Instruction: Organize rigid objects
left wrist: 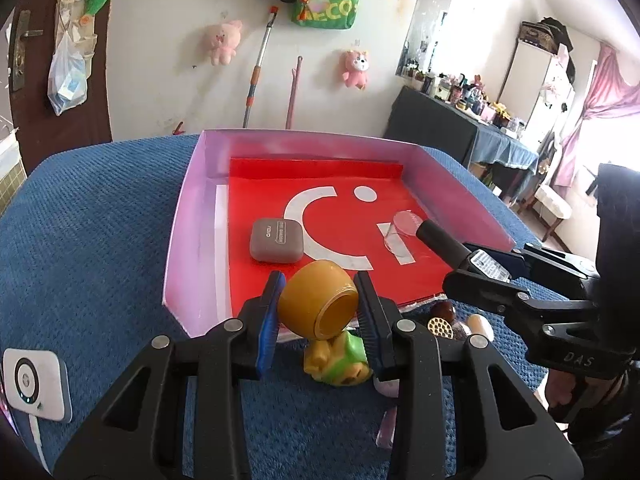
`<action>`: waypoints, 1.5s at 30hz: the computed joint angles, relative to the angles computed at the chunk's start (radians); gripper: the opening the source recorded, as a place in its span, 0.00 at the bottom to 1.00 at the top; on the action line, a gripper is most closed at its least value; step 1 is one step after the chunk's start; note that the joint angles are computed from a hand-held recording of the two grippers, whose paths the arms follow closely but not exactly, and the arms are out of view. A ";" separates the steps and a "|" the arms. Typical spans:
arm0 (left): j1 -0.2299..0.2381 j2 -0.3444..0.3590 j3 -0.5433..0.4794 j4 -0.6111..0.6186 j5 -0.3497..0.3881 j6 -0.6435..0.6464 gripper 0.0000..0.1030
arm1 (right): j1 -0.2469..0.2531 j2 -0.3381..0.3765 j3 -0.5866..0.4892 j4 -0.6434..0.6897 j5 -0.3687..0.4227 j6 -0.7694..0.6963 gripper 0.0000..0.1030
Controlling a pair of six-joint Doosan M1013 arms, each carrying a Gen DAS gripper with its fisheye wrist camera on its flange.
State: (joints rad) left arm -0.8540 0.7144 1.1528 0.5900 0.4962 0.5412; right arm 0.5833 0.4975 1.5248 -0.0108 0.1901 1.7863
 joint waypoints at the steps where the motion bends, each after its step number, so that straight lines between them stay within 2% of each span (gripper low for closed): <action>1: 0.003 0.003 -0.006 -0.018 0.002 0.015 0.32 | -0.003 0.005 -0.009 0.044 0.014 -0.043 0.41; 6: 0.020 0.024 -0.040 -0.137 0.020 0.112 0.32 | -0.025 0.036 -0.056 0.261 0.099 -0.232 0.41; 14: 0.036 0.051 -0.085 -0.219 0.071 0.187 0.32 | -0.044 0.079 -0.117 0.324 0.219 -0.247 0.41; 23: 0.045 0.105 -0.173 -0.294 0.162 0.281 0.32 | -0.049 0.114 -0.170 0.250 0.294 -0.160 0.41; 34: 0.055 0.166 -0.273 -0.325 0.238 0.328 0.32 | -0.052 0.133 -0.188 0.097 0.288 -0.019 0.41; 43: 0.054 0.192 -0.312 -0.252 0.261 0.278 0.32 | -0.039 0.153 -0.216 -0.183 0.289 0.249 0.41; 45: 0.054 0.199 -0.324 -0.239 0.272 0.272 0.32 | -0.039 0.160 -0.223 -0.195 0.294 0.272 0.41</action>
State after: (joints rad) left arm -0.8004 0.9137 0.8285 0.3512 0.7678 0.8133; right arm 0.5439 0.6574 1.3019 -0.2056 0.4837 2.0581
